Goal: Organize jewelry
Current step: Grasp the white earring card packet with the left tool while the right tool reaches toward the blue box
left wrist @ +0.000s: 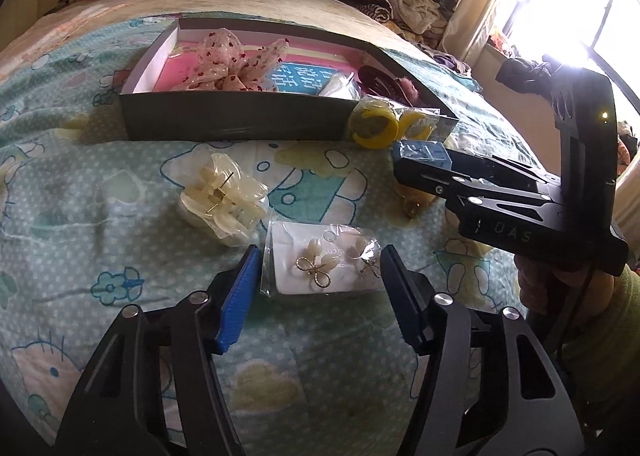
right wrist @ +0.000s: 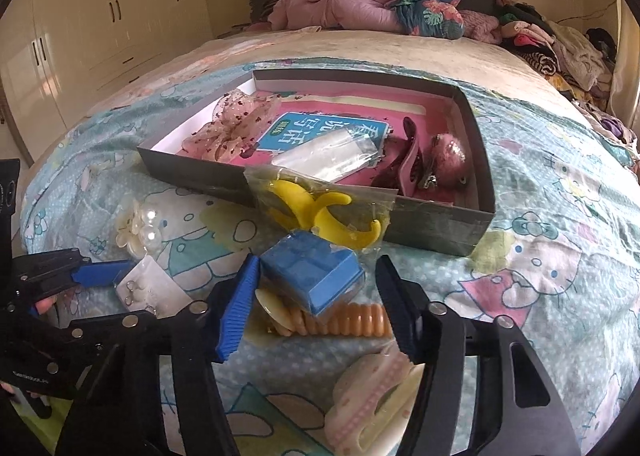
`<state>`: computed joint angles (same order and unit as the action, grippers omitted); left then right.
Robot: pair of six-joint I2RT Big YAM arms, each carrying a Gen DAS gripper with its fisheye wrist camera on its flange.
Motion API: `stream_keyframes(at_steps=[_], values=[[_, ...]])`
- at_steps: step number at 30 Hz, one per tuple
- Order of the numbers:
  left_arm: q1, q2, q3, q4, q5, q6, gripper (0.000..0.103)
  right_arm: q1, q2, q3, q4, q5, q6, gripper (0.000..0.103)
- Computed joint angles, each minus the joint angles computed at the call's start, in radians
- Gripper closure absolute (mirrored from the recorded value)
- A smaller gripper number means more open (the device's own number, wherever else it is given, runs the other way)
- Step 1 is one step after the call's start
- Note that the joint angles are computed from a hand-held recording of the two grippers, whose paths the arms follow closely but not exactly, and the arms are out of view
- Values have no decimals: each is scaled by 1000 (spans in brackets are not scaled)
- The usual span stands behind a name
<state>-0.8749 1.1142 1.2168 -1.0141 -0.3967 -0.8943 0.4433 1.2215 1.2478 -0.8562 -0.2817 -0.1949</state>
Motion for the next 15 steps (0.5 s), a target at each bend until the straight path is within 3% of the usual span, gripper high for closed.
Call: stream_keyframes(at_steps=[6, 15], values=[[-14, 8, 7, -3, -2, 19, 61, 19, -32, -23, 19, 2, -7, 55], [-47, 24, 45, 1, -29, 50, 63, -46, -102, -37, 11, -19, 16, 56]])
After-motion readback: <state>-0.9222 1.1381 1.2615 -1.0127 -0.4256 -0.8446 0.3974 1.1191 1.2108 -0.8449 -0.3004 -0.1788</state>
